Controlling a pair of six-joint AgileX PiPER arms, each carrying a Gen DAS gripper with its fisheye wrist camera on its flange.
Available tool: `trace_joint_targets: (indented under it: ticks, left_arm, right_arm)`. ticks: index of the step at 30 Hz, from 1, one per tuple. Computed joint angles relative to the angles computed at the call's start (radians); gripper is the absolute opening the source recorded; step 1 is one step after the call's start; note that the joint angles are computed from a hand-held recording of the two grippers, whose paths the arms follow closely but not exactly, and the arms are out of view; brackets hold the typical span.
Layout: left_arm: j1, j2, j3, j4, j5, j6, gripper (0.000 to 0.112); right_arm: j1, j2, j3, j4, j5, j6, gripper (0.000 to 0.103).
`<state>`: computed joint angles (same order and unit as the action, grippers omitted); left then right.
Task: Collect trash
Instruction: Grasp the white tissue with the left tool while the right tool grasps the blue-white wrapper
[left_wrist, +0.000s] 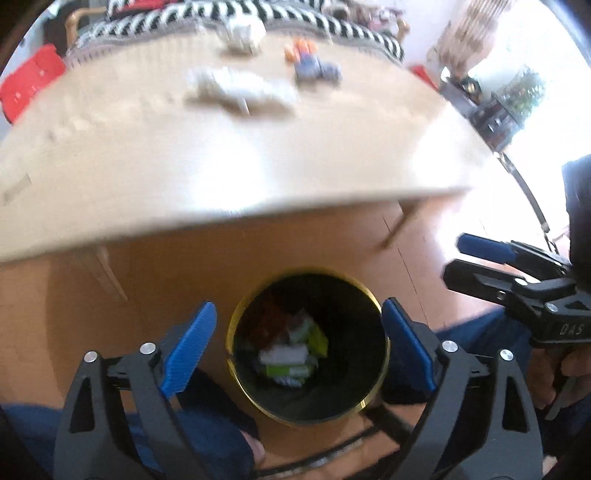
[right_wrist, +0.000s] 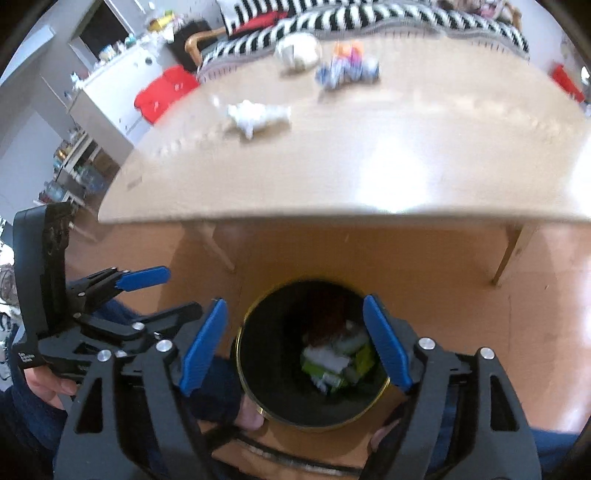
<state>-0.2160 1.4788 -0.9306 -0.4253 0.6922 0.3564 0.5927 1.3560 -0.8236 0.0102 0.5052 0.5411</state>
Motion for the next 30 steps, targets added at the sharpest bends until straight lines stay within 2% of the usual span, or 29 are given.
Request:
trace_joint_targets:
  ticks: [5, 7, 11, 14, 16, 18, 21, 23, 24, 27, 30]
  left_arm:
    - [0.031, 0.126, -0.264, 0.105, 0.036, -0.173, 0.092]
    - [0.033, 0.214, -0.399, 0.146, 0.062, -0.264, 0.092]
    - [0.015, 0.448, -0.727, 0.229, 0.167, -0.422, 0.092]
    - [-0.010, 0.580, -0.893, 0.285, 0.217, -0.510, 0.092]
    - [-0.013, 0.633, -0.938, 0.298, 0.224, -0.548, 0.092]
    - [-0.013, 0.652, -0.923, 0.306, 0.191, -0.561, 0.092]
    - [-0.047, 0.681, -0.939, 0.430, 0.158, -0.595, 0.093]
    - [-0.052, 0.691, -0.939, 0.450, 0.130, -0.602, 0.092]
    - [-0.061, 0.692, -0.932, 0.482, 0.111, -0.616, 0.089]
    - [-0.102, 0.692, -0.909, 0.625, 0.055, -0.653, 0.059]
    - [-0.102, 0.678, -0.901, 0.592, 0.049, -0.610, 0.040]
  right_arm:
    - [-0.100, 0.050, -0.188, -0.113, 0.048, 0.016, 0.089]
    - [-0.174, 0.115, -0.296, -0.060, 0.055, -0.063, 0.090]
    - [-0.281, 0.262, -0.487, 0.045, 0.063, -0.176, 0.091]
    - [-0.323, 0.409, -0.665, 0.091, 0.116, -0.237, 0.091]
    - [-0.336, 0.519, -0.795, 0.092, 0.161, -0.261, 0.091]
    - [-0.329, 0.618, -0.904, 0.039, 0.194, -0.248, 0.091]
    - [-0.323, 0.762, -1.063, 0.006, 0.251, -0.260, 0.091]
    - [-0.322, 0.823, -1.127, -0.004, 0.270, -0.261, 0.091]
    - [-0.325, 0.865, -1.177, 0.006, 0.286, -0.271, 0.091]
    - [-0.335, 0.968, -1.313, 0.017, 0.354, -0.288, 0.091]
    - [-0.351, 1.033, -1.398, 0.082, 0.385, -0.316, 0.094]
